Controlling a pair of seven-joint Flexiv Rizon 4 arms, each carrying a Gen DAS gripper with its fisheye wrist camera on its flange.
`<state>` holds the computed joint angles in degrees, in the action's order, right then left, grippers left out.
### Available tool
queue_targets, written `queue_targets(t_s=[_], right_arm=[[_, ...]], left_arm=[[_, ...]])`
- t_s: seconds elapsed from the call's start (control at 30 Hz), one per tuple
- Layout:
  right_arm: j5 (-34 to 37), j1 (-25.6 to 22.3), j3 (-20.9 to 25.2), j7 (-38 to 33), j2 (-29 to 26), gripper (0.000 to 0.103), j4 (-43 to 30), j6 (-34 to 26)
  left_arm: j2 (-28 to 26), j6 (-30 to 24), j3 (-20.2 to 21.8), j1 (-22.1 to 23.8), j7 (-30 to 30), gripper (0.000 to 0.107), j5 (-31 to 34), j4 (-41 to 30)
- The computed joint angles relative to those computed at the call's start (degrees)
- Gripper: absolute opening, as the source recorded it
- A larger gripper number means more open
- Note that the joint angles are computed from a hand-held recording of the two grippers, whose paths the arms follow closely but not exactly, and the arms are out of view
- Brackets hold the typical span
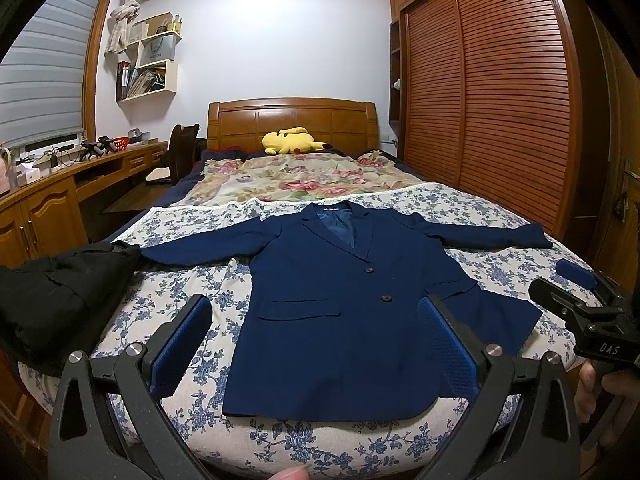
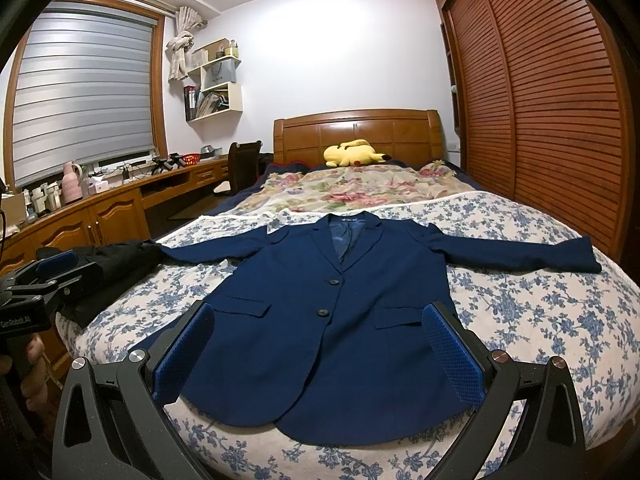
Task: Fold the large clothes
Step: 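Reach the left tool to the jacket hem and grasp it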
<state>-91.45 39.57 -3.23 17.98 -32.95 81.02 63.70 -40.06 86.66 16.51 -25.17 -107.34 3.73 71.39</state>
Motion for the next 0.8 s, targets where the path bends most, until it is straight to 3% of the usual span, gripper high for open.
queue_targets(t_s=[0.27,0.5,0.8], right_arm=[[5.0,0.2,-0.4,-6.0,-3.1,0.103,-3.5,1.9],[16.9,0.5,-2.0,-17.7,-10.4,0.103,-11.8,6.4],[30.8,0.6,-3.3,-31.6,-18.4,0.103,-22.8,7.5]], left_arm=[[-1.7,-2.4,-0.4,0.9,-0.1,0.103,0.0,-1.8],[-3.7,-5.3,-0.5,3.1,-1.2,0.103,0.7,-4.1],[-6.8,-8.1,-2.9,7.5,-0.4,0.103,1.1,-8.8]])
